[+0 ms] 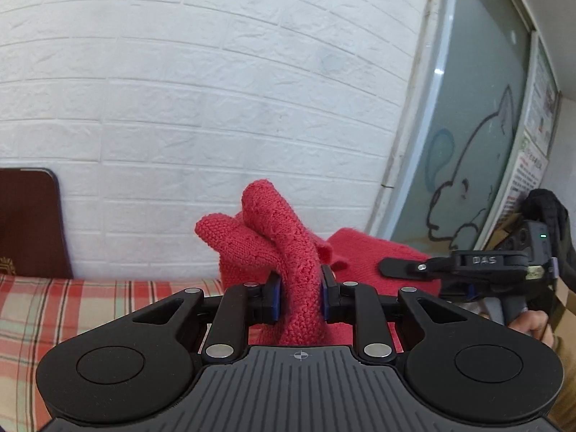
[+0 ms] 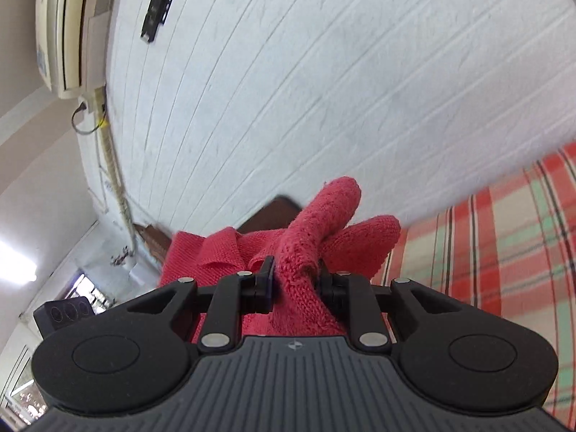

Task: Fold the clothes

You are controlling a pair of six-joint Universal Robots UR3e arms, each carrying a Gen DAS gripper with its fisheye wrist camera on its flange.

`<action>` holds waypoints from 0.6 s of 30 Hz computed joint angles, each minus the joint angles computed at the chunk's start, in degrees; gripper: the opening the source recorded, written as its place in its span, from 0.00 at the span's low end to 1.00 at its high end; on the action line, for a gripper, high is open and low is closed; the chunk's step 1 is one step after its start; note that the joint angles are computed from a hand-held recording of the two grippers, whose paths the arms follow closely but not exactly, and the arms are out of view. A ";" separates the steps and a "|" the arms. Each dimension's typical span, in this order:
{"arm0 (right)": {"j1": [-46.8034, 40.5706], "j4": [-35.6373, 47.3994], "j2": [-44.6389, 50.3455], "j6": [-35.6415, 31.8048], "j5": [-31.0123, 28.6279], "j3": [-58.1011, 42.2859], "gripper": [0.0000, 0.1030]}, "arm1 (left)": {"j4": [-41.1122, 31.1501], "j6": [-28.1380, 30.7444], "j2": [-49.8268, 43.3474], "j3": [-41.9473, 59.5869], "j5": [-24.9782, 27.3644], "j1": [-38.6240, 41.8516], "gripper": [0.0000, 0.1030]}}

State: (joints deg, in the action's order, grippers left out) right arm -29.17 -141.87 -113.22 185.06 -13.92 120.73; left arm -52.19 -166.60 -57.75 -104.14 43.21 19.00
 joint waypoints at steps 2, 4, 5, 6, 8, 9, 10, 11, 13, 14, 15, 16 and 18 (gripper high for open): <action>2.45 -12.19 7.13 8.57 -4.03 -3.96 0.22 | 6.87 -3.21 -10.52 5.42 7.28 -6.30 0.19; 4.79 -17.79 12.80 12.71 -8.23 -8.10 0.22 | 9.98 -4.53 -20.07 11.23 13.13 -10.28 0.19; 6.35 -20.20 15.84 13.91 -10.67 -10.24 0.22 | 11.43 -5.14 -24.71 14.02 15.42 -11.93 0.19; 7.77 -21.98 18.67 14.74 -12.97 -12.42 0.22 | 12.41 -5.64 -29.24 17.11 17.48 -13.35 0.19; 9.85 -26.80 24.39 16.74 -15.99 -15.43 0.22 | 15.23 -5.99 -37.55 22.26 20.27 -15.28 0.19; 10.82 -29.21 27.67 17.35 -17.53 -16.81 0.22 | 16.42 -6.41 -41.42 24.87 21.30 -16.01 0.19; 11.72 -31.29 30.89 17.86 -19.02 -18.35 0.22 | 17.79 -6.32 -45.61 27.76 22.04 -16.64 0.19; 12.56 -33.08 34.07 18.28 -20.45 -20.06 0.22 | 19.03 -6.38 -49.09 30.14 22.84 -17.18 0.19; 14.06 -36.81 40.86 18.71 -23.17 -23.84 0.22 | 20.77 -6.36 -57.06 36.02 22.98 -17.84 0.19; 14.74 -38.66 44.46 18.75 -24.47 -25.99 0.22 | 21.11 -6.32 -61.22 39.65 22.98 -18.12 0.19; 15.34 -40.24 48.06 18.73 -25.70 -28.34 0.22 | 21.51 -6.30 -64.81 42.51 22.77 -18.09 0.20; 15.52 -42.04 51.76 18.53 -26.59 -30.18 0.22 | 22.32 -6.89 -69.03 45.47 22.49 -17.91 0.21; 16.87 -42.91 58.86 16.82 -30.61 -34.25 0.22 | 21.32 -8.19 -77.09 51.81 22.14 -17.33 0.27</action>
